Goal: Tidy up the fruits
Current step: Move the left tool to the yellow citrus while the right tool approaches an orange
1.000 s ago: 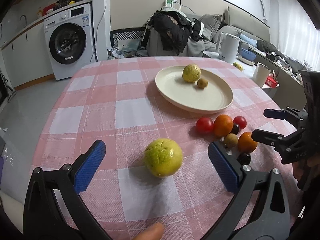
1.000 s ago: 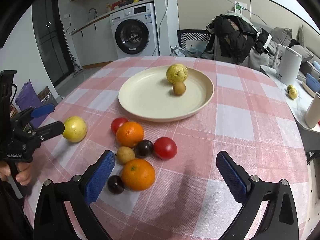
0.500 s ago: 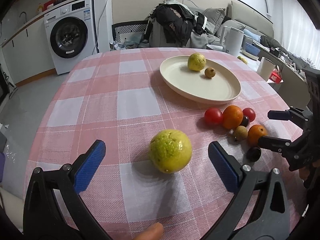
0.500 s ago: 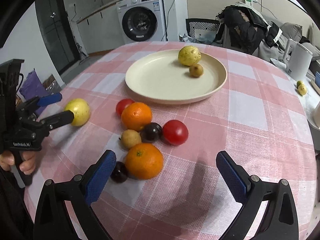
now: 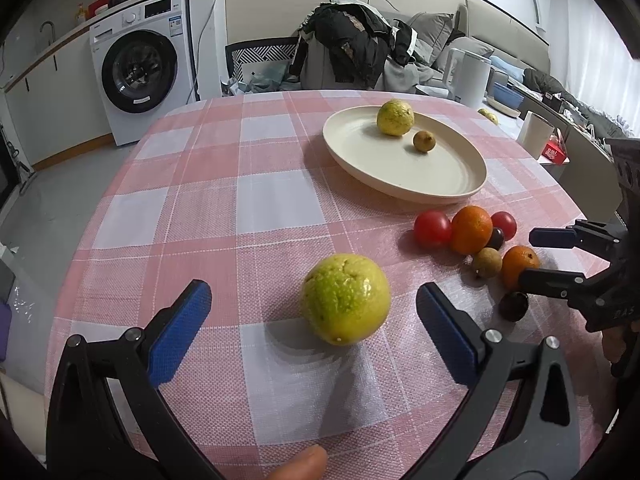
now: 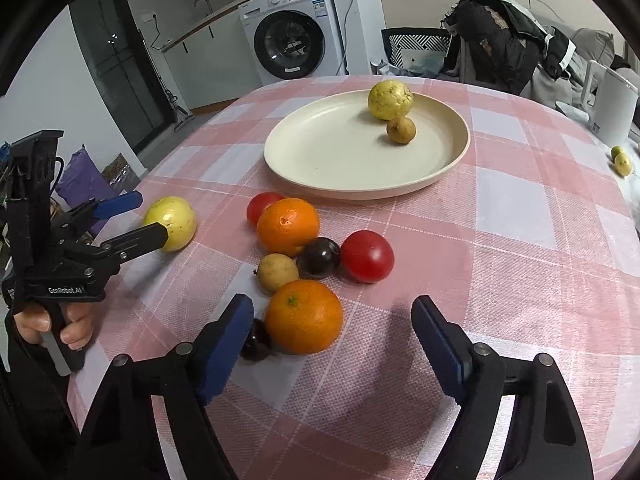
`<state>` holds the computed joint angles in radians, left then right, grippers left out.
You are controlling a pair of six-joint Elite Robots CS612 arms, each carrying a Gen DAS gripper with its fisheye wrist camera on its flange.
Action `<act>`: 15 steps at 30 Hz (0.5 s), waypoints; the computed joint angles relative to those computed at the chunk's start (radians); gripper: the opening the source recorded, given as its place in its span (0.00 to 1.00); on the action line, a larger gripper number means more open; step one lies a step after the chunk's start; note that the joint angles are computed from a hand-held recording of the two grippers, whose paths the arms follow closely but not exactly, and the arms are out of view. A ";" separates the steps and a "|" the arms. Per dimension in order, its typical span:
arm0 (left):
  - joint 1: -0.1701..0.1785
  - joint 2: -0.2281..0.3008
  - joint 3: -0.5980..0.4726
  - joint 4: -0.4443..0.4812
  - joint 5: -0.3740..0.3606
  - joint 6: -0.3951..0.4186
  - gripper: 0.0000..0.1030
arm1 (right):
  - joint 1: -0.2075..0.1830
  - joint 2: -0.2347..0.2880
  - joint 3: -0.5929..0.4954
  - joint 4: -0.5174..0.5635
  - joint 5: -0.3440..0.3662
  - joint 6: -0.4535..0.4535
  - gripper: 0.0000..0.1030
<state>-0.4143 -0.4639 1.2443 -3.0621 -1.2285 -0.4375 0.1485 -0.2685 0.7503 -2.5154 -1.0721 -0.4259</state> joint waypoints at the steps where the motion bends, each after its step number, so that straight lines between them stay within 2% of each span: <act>1: 0.000 0.002 -0.003 0.005 -0.001 0.000 0.99 | 0.000 0.000 0.000 0.001 0.004 -0.001 0.82; 5: 0.002 0.003 -0.005 0.018 -0.003 -0.007 0.99 | 0.000 0.000 0.001 0.005 0.008 -0.001 0.76; 15: 0.006 0.009 -0.016 0.047 -0.013 -0.022 0.99 | -0.002 0.004 -0.007 0.007 0.012 0.011 0.69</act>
